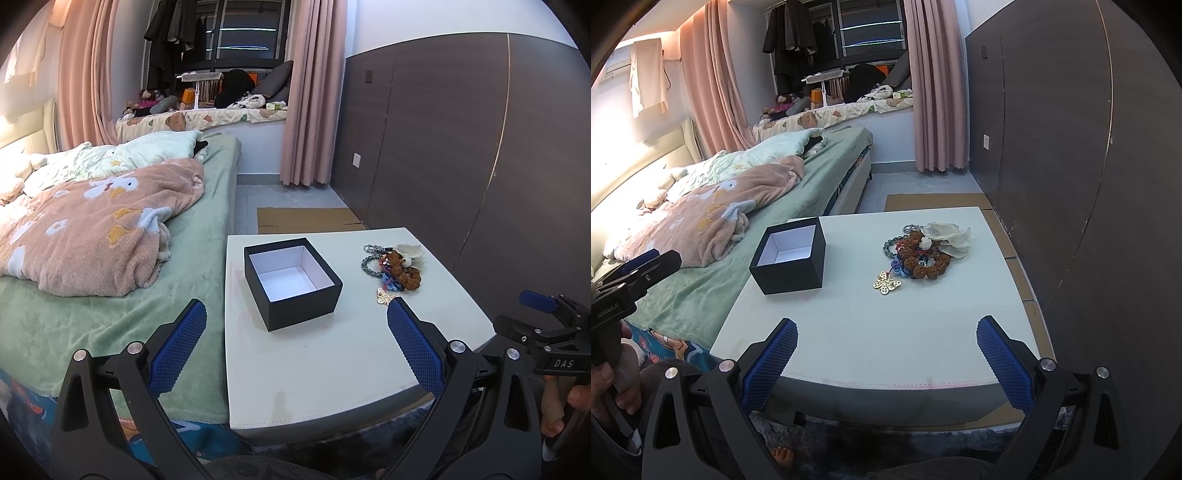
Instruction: Organize jewelry
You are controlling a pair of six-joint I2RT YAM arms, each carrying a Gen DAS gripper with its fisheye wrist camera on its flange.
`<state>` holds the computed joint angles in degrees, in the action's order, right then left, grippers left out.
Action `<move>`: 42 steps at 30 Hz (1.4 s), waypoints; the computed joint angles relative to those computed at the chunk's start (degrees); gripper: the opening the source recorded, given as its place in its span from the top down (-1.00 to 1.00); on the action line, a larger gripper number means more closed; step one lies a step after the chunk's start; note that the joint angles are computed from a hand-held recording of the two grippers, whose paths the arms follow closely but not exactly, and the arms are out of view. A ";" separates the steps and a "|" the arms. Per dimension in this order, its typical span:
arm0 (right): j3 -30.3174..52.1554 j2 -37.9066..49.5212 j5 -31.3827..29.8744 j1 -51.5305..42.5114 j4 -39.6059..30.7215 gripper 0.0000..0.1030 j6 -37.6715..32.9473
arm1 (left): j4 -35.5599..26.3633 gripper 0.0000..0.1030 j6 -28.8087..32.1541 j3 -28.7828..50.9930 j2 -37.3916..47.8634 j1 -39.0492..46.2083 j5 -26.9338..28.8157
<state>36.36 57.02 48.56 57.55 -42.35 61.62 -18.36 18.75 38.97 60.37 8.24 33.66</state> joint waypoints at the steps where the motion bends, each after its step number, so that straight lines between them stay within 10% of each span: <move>1: 0.53 0.75 0.36 0.31 -0.52 -0.85 0.38 | 0.00 -0.90 -0.01 -0.04 -0.08 -0.09 -0.12; 17: 0.33 -1.24 -0.52 -0.62 -1.35 -0.82 0.51 | -2.07 -0.90 0.83 1.74 2.38 1.06 0.66; 42: 0.16 -9.39 -31.78 -42.64 14.73 -0.67 -20.08 | -1.82 -0.90 -8.15 20.25 18.49 -18.02 -10.22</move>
<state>36.53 47.64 16.78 14.92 -27.62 41.54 -20.18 10.61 59.22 78.86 -9.78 23.44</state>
